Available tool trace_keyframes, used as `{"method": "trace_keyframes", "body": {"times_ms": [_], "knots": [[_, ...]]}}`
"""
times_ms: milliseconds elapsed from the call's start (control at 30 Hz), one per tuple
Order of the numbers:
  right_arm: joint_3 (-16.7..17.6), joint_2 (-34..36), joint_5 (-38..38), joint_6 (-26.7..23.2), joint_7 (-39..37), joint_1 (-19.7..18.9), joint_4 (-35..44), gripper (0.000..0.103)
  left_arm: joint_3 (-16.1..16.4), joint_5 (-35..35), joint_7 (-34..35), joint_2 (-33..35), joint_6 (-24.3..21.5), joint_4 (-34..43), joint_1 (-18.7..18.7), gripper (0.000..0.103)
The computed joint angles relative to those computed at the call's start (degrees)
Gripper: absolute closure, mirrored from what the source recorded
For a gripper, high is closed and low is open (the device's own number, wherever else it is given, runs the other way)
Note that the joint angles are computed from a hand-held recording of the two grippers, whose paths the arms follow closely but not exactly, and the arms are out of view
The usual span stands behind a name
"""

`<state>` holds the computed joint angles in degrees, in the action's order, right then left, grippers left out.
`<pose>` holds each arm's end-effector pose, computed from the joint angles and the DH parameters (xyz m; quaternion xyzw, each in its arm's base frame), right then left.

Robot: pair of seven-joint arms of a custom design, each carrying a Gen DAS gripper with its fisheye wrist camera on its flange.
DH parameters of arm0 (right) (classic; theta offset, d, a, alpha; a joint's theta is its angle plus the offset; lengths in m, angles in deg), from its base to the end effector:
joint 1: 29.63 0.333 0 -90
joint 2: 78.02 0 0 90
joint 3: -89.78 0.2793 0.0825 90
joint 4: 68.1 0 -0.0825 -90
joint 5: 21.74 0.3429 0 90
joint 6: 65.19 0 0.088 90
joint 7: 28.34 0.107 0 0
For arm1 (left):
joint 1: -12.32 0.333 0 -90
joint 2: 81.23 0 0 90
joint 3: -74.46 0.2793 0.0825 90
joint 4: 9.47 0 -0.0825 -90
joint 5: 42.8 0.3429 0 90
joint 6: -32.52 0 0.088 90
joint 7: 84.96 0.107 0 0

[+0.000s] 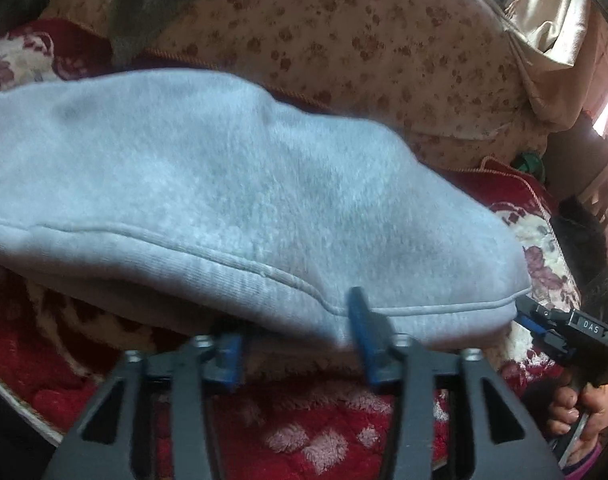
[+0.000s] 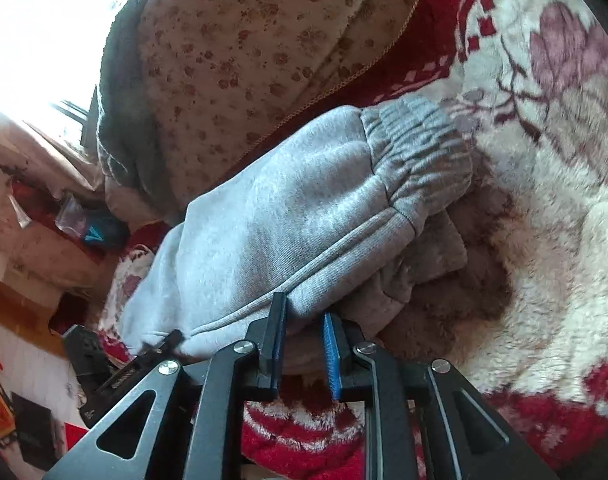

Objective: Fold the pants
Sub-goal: 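Open both grippers and lift them off the folded sweatpants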

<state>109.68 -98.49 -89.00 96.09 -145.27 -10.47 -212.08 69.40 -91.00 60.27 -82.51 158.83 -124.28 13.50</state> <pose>0.3054 0.3105 0.4326 -0.2783 0.8502 -0.0607 0.4427 0.5346 -0.0620 0.4783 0.4379 -0.8205 0.3668 0.0208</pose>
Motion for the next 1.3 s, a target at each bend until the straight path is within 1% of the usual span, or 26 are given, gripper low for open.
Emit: {"method": "trace_keyframes", "body": {"times_ms": [33, 67, 100, 133, 167, 200, 233, 300, 333, 367, 433, 467, 533, 600, 633, 700, 733, 867, 900, 933, 1033, 1067, 1100, 1133, 1233, 1300], "knots": [[-0.84, -0.36, 3.11, -1.18, -3.74, 1.24, 0.01, 0.078, 0.25, -0.66, 0.69, -0.4, -0.22, 0.02, 0.22, 0.046], [-1.69, -1.05, 8.4, -4.26, -9.99, 3.31, 0.36, 0.076, 0.61, -1.15, 1.49, -1.06, -0.67, 0.01, 0.51, 0.043], [-1.89, -1.76, 12.39, -7.44, -14.81, 4.72, 0.88, 0.072, 0.79, -1.17, 1.62, -1.35, -0.88, 0.09, 0.65, 0.036], [-1.73, -2.23, 15.35, -10.49, -18.78, 5.64, 1.68, 0.058, 1.14, -1.63, 1.82, -1.99, -1.32, 0.13, 0.91, 0.034], [-1.17, -2.79, 17.95, -15.0, -23.13, 6.49, 3.2, 0.047, 1.46, -2.11, 2.06, -2.32, -2.06, 0.37, 1.11, 0.034], [0.09, -3.12, 18.44, -18.23, -24.51, 6.44, 4.36, 0.028, 1.69, -2.31, 2.24, -2.65, -2.73, 0.71, 1.26, 0.033], [0.91, -3.32, 18.22, -20.18, -25.02, 6.12, 5.22, 0.02, 1.74, -2.32, 2.32, -2.97, -2.92, 0.82, 1.27, 0.033], [2.38, -3.98, 17.63, -25.81, -27.28, 5.88, 7.94, 0.018, 1.97, -2.7, 3.05, -3.84, -3.28, 1.26, 1.26, 0.033], [2.22, -4.21, 17.9, -26.94, -28.32, 6.02, 8.49, 0.017, 2.03, -3.29, 3.46, -4.07, -3.46, 1.62, 1.13, 0.033], [1.94, -4.57, 16.89, -26.91, -28.99, 5.65, 9.05, 0.015, 2.0, -3.62, 3.79, -4.25, -3.34, 1.96, 0.96, 0.033], [0.74, -3.98, 14.81, -23.89, -30.26, 4.64, 9.89, 0.008, 1.37, -3.77, 4.59, -4.09, -1.65, 3.42, 0.14, 0.033], [-0.47, -2.56, 14.95, -22.26, -32.63, 4.3, 11.07, 0.008, 1.04, -4.53, 5.27, -3.56, -0.37, 4.44, -0.38, 0.033], [-2.49, 2.2, 15.69, -20.1, -39.08, 3.57, 14.86, 0.008, 0.37, -4.52, 5.22, -1.76, 1.51, 7.07, -1.17, 0.024], [-4.58, 8.44, 17.9, -19.07, -47.48, 3.5, 20.17, 0.008, -0.64, -3.21, 3.81, 1.79, 2.4, 11.54, -1.87, 0.023], [-5.75, 10.66, 19.46, -18.29, -51.24, 3.61, 21.94, 0.008, -1.32, -1.76, 2.33, 4.07, 3.23, 14.05, -2.29, 0.023], [-8.74, 17.18, 24.38, -15.2, -61.72, 3.51, 26.88, 0.008, -2.52, 2.54, -0.79, 9.21, 2.98, 19.63, -2.85, 0.023], [-9.41, 19.09, 25.72, -14.89, -64.4, 3.65, 28.47, 0.008, -3.02, 5.06, -2.7, 11.42, 3.47, 21.73, -3.17, 0.023], [-11.92, 30.12, 37.24, -16.97, -84.28, 3.4, 40.21, 0.008, -4.07, 15.34, -11.54, 19.96, 4.35, 29.39, -4.47, 0.023], [-11.97, 33.06, 40.61, -18.63, -90.02, 3.21, 43.82, 0.008, -4.3, 16.87, -12.8, 21.0, 4.79, 30.04, -4.46, 0.023], [-12.29, 35.89, 41.71, -21.67, -93.63, 3.7, 47.67, 0.009, -4.19, 19.06, -14.74, 22.6, 5.58, 30.98, -4.78, 0.023], [-14.89, 43.06, 40.42, -31.43, -96.8, 6.83, 57.53, 0.009, -4.57, 22.59, -17.24, 24.59, 7.11, 31.36, -4.58, 0.023], [-15.92, 44.57, 40.64, -33.66, -96.61, 7.79, 59.56, 0.009, -4.95, 22.77, -17.21, 24.97, 7.4, 31.27, -4.12, 0.023], [-16.65, 44.93, 40.66, -34.28, -95.64, 8.35, 59.58, 0.006, -5.44, 22.49, -16.98, 25.2, 7.59, 31.18, -3.61, 0.023], [-16.76, 44.14, 41.2, -32.39, -94.3, 7.88, 57.61, 0.004, -6.16, 21.24, -15.96, 25.36, 7.91, 30.84, -2.69, 0.022], [-17.29, 39.95, 43.2, -25.98, -89.06, 6.77, 49.78, 0.004, -6.86, 20.28, -15.33, 25.46, 8.21, 30.71, -1.88, 0.022], [-17.49, 38.7, 42.7, -25.77, -86.77, 6.84, 48.33, 0.004, -7.12, 19.42, -15.32, 25.01, 7.96, 30.38, -1.33, 0.022]]}}
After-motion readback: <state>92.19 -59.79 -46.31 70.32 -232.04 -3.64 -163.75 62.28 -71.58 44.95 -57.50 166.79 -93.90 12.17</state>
